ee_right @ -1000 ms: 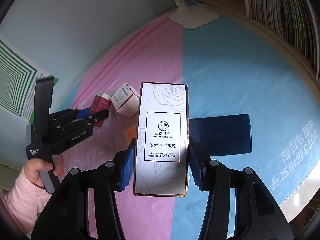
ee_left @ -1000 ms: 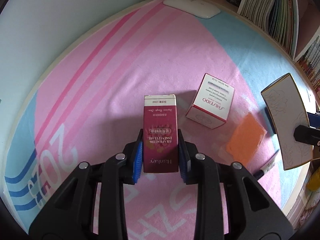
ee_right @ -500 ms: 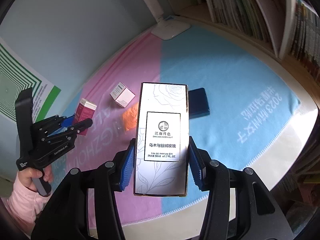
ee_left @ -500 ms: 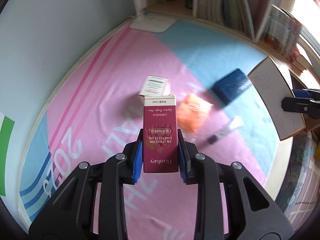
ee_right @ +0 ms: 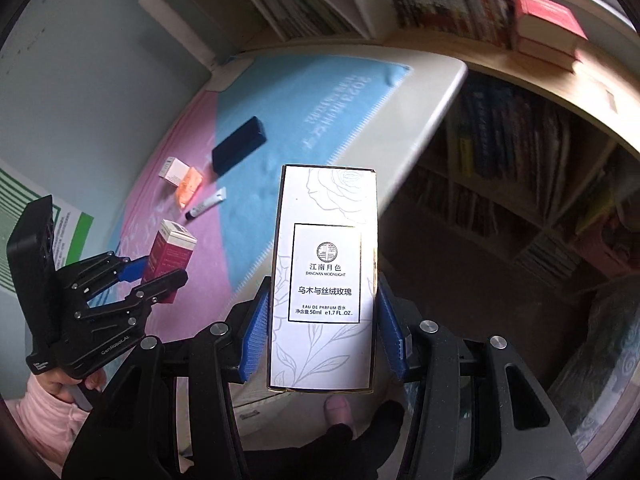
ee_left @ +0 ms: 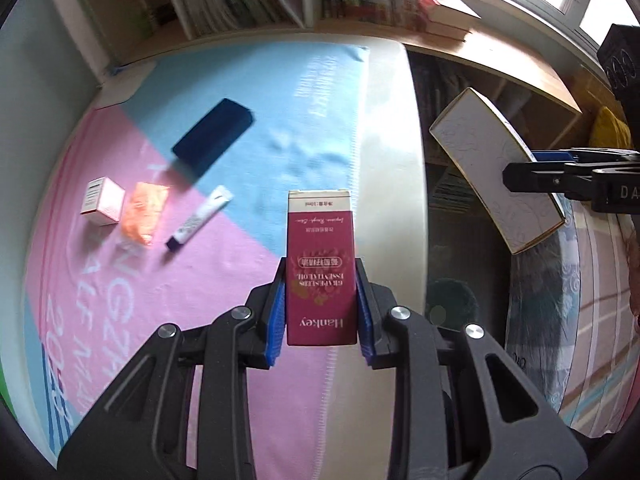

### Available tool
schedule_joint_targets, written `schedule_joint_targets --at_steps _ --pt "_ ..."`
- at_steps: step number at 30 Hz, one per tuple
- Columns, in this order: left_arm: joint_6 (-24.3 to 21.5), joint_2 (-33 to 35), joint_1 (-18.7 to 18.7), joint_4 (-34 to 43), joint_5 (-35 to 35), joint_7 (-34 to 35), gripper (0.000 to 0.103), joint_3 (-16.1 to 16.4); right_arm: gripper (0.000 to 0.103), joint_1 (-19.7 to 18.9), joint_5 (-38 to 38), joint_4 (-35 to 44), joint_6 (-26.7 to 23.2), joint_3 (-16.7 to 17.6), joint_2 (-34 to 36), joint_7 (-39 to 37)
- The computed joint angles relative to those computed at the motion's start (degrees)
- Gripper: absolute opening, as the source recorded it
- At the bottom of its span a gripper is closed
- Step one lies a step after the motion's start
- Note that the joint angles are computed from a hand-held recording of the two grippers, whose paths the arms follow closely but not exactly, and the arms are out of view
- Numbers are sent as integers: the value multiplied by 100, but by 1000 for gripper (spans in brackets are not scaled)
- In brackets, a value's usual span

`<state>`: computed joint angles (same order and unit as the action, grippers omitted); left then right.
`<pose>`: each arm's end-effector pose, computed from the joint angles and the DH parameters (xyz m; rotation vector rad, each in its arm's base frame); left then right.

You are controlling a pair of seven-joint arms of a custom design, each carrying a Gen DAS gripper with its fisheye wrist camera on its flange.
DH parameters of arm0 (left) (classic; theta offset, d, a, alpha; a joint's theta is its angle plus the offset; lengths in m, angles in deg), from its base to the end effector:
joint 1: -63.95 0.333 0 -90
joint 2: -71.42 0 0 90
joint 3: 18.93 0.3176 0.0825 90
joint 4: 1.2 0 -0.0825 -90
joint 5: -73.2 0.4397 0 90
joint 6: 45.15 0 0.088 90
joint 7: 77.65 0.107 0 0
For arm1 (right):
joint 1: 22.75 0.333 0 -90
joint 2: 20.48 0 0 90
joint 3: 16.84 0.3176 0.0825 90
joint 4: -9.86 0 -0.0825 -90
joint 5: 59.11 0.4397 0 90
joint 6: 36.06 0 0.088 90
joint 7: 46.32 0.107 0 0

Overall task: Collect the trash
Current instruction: 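Carry the red box and white perfume box off the desk toward the trash bin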

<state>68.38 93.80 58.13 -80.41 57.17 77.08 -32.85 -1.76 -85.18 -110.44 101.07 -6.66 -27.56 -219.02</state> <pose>0.7113 -0.2422 0.5123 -0.3141 2.9965 -0.6311 0.5171 0.3118 0.4983 -0.8853 2.4570 -0.3214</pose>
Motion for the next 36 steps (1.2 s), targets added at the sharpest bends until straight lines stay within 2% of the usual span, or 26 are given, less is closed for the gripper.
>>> schedule_joint_targets --at_steps 4,9,17,27,36 --pt "-17 -693 21 -993 -152 548 27 -85 50 99 37 -675 -226 253 -602 935" --pt "14 -1367 -146 -1963 -203 1113 27 -47 50 241 299 -1403 -444 645 -1241 2032" --pt "124 -2252 -524 -3276 -83 1864 27 45 50 516 553 -1927 -758 1157 -1743 3545" --pt "369 -2761 -927 -4196 217 2240 27 57 50 871 686 -2243 -782 1392 -1900 4751" --pt "582 -2940 -1143 -4645 510 2273 27 37 50 1025 639 -2503 -434 1483 -1868 5513"
